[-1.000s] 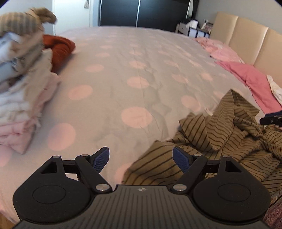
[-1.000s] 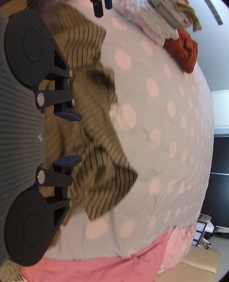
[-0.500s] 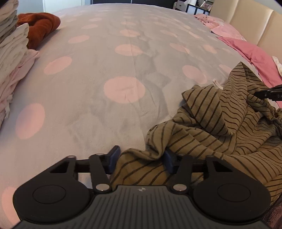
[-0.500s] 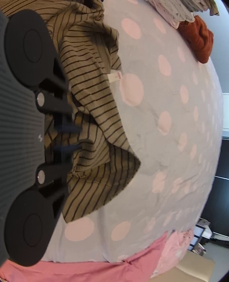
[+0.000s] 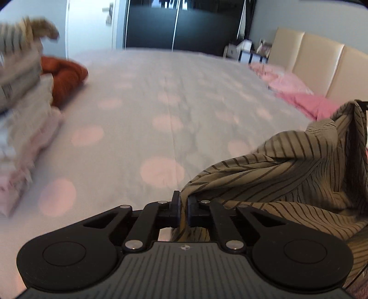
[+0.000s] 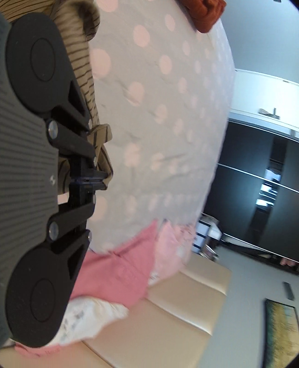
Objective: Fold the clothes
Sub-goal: 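Grasp the striped shirt with the left gripper while the right gripper holds it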
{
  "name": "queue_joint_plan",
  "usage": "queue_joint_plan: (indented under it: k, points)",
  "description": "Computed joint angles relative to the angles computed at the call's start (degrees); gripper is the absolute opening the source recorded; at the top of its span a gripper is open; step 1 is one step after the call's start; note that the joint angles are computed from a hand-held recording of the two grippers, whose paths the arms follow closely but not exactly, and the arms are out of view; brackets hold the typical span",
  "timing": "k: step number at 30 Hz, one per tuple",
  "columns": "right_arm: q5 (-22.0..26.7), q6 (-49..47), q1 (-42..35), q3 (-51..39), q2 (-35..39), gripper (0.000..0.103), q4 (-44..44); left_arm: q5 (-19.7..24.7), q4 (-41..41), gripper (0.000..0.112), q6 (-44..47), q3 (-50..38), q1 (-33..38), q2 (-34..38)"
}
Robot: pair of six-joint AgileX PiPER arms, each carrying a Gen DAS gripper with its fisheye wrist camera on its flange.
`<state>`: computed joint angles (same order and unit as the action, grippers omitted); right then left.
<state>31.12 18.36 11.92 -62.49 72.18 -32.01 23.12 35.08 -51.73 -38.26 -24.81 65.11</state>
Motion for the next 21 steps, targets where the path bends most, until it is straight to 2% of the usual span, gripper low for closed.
queue_joint_plan:
  k: [3, 6, 10, 13, 15, 19, 21]
  points:
    - [2.8, -4.2, -0.2, -5.1, -1.8, 0.002, 3.8, 1.9, -1.9, 0.003, 5.1, -4.8, 2.1, -3.0]
    - [5.3, -8.1, 0.9, -12.4, -2.8, 0.002, 6.5, 4.3, -1.3, 0.003, 10.7, -13.2, 4.9, -4.6]
    - [8.7, -9.0, 4.5, -25.1, -1.9, 0.002, 4.6, 7.2, -2.1, 0.003, 19.1, -27.0, 7.5, -5.1]
    - [11.3, -10.0, 5.9, -35.6, -0.1, 0.002, 4.9, 10.2, -2.1, 0.003, 24.0, -37.0, 6.5, -5.2]
    - [12.8, -11.8, 6.1, -41.1, 0.5, 0.002, 6.9, 12.7, 1.8, 0.003, 23.9, -41.0, 3.1, -6.0]
    - [16.0, -19.8, 2.9, -43.3, -1.4, 0.002, 17.8, 17.4, 3.1, 0.003, 26.6, -40.9, -2.3, -9.5]
    - [18.1, -24.5, -0.3, -40.0, -3.5, 0.002, 24.5, 19.6, 1.5, 0.003, 28.5, -36.9, -3.6, -11.6]
